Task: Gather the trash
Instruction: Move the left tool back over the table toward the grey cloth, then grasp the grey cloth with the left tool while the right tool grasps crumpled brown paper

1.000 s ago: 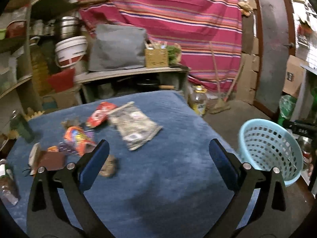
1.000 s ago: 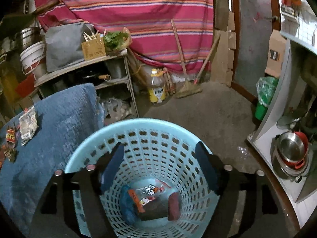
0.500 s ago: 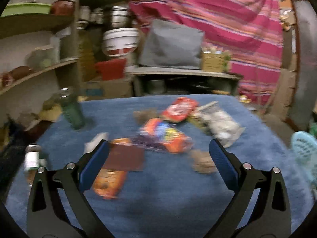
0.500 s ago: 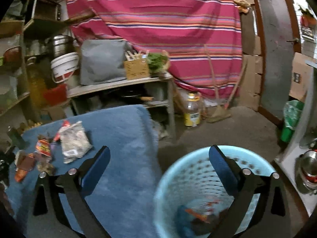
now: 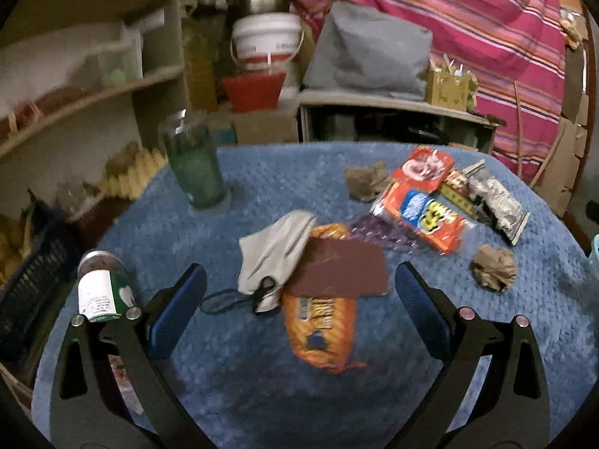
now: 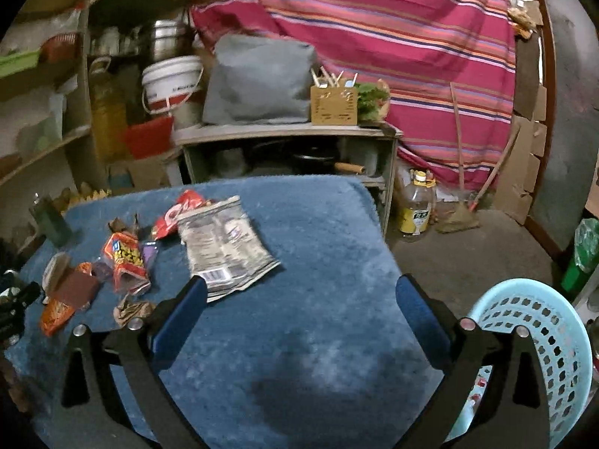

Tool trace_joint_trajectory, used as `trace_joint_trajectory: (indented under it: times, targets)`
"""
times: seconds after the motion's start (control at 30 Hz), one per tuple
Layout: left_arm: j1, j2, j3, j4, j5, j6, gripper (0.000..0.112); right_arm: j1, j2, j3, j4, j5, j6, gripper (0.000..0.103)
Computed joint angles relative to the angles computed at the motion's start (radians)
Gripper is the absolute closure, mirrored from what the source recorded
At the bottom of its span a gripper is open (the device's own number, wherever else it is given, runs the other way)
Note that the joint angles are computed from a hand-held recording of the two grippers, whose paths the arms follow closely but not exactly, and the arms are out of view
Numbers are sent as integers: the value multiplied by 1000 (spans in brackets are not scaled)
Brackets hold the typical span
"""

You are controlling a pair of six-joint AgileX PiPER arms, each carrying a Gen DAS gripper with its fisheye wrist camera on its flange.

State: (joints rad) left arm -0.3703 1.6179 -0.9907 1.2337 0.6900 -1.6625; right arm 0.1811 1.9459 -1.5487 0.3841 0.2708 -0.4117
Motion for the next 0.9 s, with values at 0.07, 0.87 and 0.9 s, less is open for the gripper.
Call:
trace_joint_trajectory:
  times: [0.07,0.87,0.9]
  targets:
    - [32,3,1,0,-7,8,15,30,10,-19,-151,10,149,5]
    - [197,133,-116,-157,-172,231,66,213,41,8,-731,-42,660,4]
    - [191,128,-107,-132,-172,205,71,221,40,11,-737,-36,658,4]
